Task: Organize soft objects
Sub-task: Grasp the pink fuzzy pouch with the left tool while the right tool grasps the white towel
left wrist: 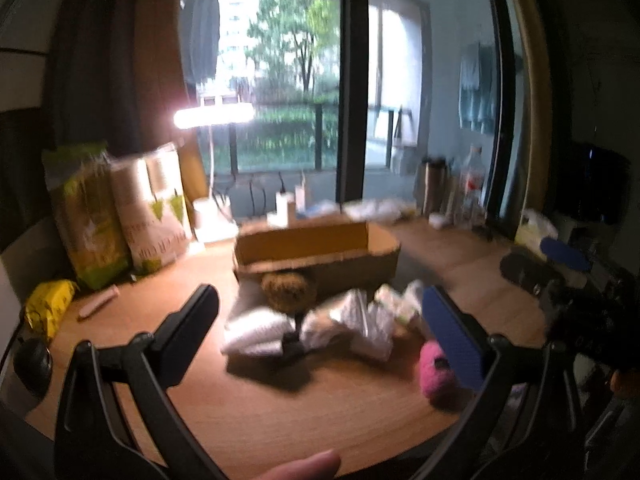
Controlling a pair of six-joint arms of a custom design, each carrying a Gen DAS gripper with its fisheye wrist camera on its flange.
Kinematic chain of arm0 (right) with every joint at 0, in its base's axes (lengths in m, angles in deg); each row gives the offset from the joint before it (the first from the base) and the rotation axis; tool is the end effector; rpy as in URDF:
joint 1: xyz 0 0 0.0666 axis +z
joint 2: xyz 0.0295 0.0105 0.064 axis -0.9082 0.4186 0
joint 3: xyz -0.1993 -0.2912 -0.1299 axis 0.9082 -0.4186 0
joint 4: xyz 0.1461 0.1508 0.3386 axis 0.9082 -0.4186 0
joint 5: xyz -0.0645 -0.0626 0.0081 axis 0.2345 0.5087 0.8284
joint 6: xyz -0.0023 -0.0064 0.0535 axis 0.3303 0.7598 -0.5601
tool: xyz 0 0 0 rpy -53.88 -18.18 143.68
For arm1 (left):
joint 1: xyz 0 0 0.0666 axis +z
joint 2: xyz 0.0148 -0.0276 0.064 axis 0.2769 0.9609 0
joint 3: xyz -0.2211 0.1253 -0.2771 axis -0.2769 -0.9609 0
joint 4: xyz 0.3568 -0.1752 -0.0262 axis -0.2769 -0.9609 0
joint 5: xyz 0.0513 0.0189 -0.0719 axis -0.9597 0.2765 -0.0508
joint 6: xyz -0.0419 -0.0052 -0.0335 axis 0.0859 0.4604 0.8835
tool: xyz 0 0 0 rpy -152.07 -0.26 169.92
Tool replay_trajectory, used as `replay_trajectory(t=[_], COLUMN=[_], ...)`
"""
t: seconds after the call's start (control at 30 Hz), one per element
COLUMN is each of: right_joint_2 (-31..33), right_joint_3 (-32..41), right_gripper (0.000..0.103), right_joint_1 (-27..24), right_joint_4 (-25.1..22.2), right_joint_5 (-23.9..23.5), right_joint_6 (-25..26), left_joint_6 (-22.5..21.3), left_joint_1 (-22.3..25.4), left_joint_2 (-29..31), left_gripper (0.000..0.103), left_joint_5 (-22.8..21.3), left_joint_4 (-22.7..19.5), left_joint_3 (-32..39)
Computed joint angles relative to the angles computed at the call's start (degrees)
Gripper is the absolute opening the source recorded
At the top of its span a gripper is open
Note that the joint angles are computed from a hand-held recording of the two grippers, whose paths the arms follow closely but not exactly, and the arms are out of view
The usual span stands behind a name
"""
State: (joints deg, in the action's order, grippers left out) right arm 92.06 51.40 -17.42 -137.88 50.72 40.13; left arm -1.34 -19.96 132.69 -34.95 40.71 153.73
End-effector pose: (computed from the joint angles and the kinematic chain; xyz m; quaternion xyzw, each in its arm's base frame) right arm 0.2602 0.2450 0.5587 0.0737 0.8132 -0.0343 0.5762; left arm 0.3737 -0.2669 0.5693 0.1903 0.8223 -0.1397 0.5178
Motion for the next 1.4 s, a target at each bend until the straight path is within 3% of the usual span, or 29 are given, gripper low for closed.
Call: replay_trajectory(t=[0.13, 0.3, 0.57, 1.13, 1.2, 1.4], right_joint_2=[0.42, 0.37, -1.49, -8.97, -9.13, -8.67], right_joint_3=[-0.74, -2.64, -7.43, -15.00, -15.15, -14.83], right_gripper=[0.086, 0.086, 0.086, 0.086, 0.086, 0.086], right_joint_1=[-2.48, -6.27, -12.57, -20.14, -20.35, -20.44], right_joint_4=[-4.35, -8.02, -11.35, -8.24, -7.72, -6.36], right_joint_5=[-3.16, -8.60, -16.54, -22.07, -22.27, -23.22], right_joint_6=[-4.63, -9.43, -13.30, -10.74, -10.05, -8.59], left_joint_6=[0.38, -0.07, -2.16, -7.12, -7.17, -6.46], left_joint_1=[-0.89, -2.35, -5.04, -11.58, -11.80, -11.00], left_joint_2=[3.60, 6.91, 14.38, 24.59, 25.63, 27.56], left_gripper=[0.103, 0.103, 0.103, 0.101, 0.085, 0.059], left_joint_5=[0.68, 0.62, 4.11, 5.03, 5.45, 8.07], left_joint_4=[-5.43, -8.71, -18.37, -28.87, -30.36, -33.43], left_joint_3=[2.35, 4.22, 10.97, 22.73, 23.66, 25.31])
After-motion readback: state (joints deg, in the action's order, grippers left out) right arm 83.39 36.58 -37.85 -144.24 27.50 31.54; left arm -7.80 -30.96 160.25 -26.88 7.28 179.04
